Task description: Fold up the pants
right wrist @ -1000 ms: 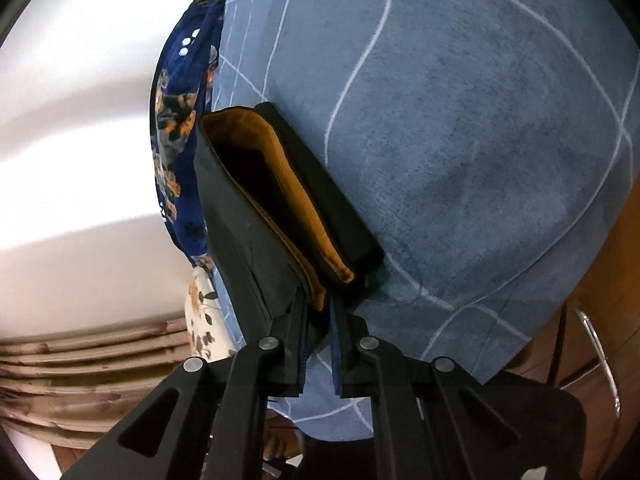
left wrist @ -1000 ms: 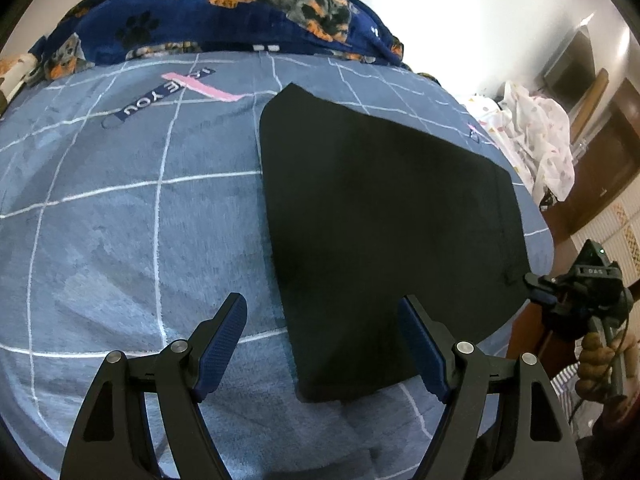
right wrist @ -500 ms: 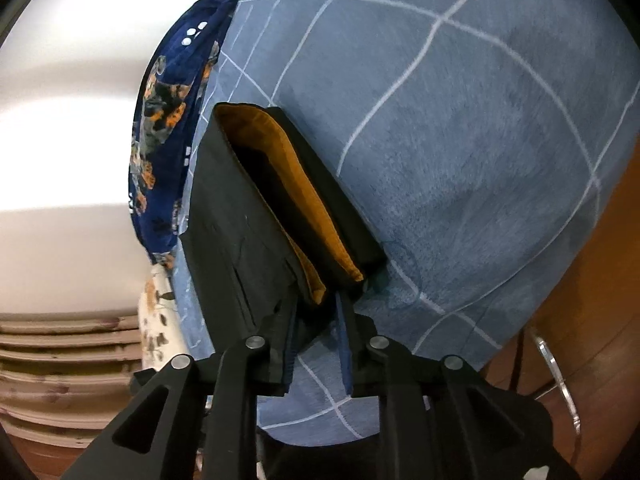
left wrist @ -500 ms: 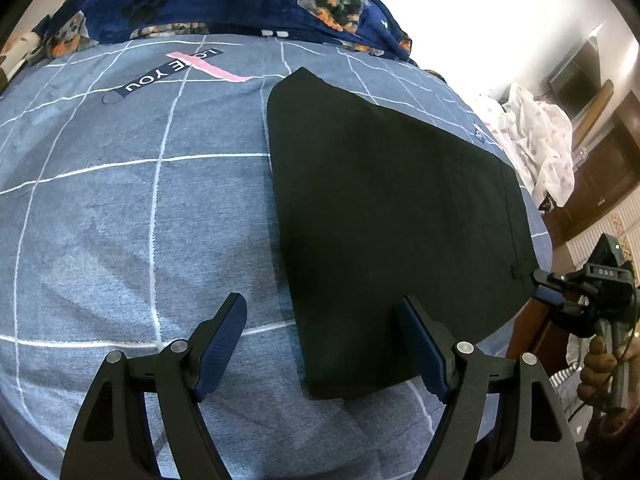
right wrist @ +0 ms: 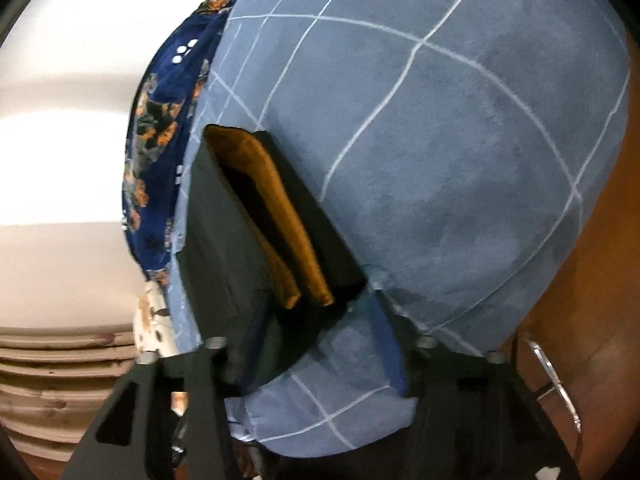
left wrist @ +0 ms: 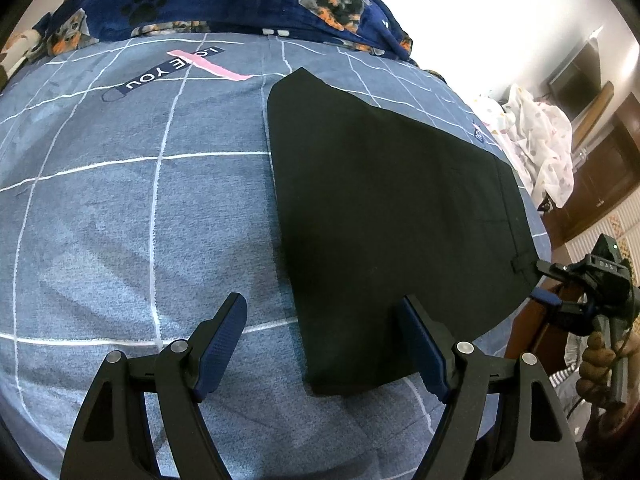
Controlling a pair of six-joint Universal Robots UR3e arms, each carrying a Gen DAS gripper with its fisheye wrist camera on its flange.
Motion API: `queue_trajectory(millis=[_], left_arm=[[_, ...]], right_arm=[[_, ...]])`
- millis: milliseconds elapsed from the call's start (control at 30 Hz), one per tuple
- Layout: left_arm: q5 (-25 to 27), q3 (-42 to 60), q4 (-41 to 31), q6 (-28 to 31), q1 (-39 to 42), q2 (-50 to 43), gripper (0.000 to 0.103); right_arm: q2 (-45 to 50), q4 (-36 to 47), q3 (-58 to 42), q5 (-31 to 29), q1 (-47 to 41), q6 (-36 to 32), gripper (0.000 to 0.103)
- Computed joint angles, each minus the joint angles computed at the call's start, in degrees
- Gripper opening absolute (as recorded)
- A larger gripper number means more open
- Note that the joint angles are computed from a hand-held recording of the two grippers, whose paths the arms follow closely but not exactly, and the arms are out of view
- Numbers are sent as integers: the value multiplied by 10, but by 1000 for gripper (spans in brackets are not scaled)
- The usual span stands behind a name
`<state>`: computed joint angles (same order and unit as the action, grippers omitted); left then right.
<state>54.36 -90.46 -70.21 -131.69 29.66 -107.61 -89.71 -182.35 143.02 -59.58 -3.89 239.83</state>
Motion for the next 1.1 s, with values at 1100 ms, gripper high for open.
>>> queue_trajectory(millis=[1100], left_arm=[[-2, 13, -12, -3, 6, -4, 78]], right_arm=[[-23, 166, -99, 15, 3, -99, 35]])
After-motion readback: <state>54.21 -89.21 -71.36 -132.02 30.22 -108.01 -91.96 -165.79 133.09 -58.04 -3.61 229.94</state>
